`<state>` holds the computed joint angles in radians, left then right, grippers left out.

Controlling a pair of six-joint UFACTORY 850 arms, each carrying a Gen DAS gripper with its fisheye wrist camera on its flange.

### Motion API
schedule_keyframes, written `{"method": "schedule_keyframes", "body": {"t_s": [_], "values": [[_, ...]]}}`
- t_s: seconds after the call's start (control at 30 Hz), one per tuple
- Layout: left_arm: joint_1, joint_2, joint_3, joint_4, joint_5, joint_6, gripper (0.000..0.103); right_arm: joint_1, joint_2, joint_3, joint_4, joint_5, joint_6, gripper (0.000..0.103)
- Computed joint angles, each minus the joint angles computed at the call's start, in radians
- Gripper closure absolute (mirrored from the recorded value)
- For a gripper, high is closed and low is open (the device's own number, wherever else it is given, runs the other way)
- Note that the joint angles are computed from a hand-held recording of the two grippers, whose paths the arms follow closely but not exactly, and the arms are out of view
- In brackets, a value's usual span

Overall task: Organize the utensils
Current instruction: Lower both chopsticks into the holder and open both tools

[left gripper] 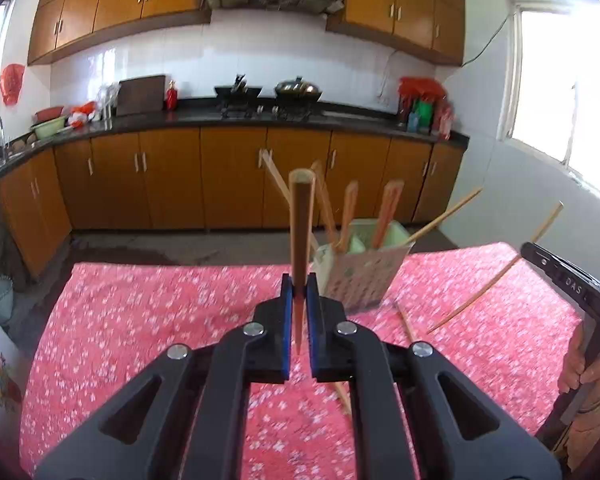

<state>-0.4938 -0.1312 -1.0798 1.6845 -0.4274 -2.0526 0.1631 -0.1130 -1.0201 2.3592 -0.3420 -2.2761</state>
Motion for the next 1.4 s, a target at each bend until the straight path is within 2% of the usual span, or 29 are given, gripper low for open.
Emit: {"method": "schedule_keyframes", "body": {"t_s": [0.2,0.4,0.77,1.0,1.4], "values": [[-0.015,0.022,-0.038,0.119,0.002,-0.102,0.095,0.001,0.039,-0.027,-0.013,-0.089,0.037,0.095],[-0.034,0.018,-0.079,0.234,-0.044,-0.211,0.095,0.019,0.033,-0.069,0.037,-0.125,-0.012,0.095],[-0.017,-0.068,-0.174,0.276,-0.082,-0.272,0.095,0.051,-0.047,-0.159,0.129,-0.131,-0.101,0.095],[0.006,-0.132,-0.22,0.313,-0.044,-0.314,0.095,0.067,-0.107,-0.199,0.178,-0.122,-0.157,0.095],[0.039,-0.191,-0.244,0.346,0.014,-0.354,0.095,0.068,-0.181,-0.241,0.104,-0.084,-0.078,0.095]]}}
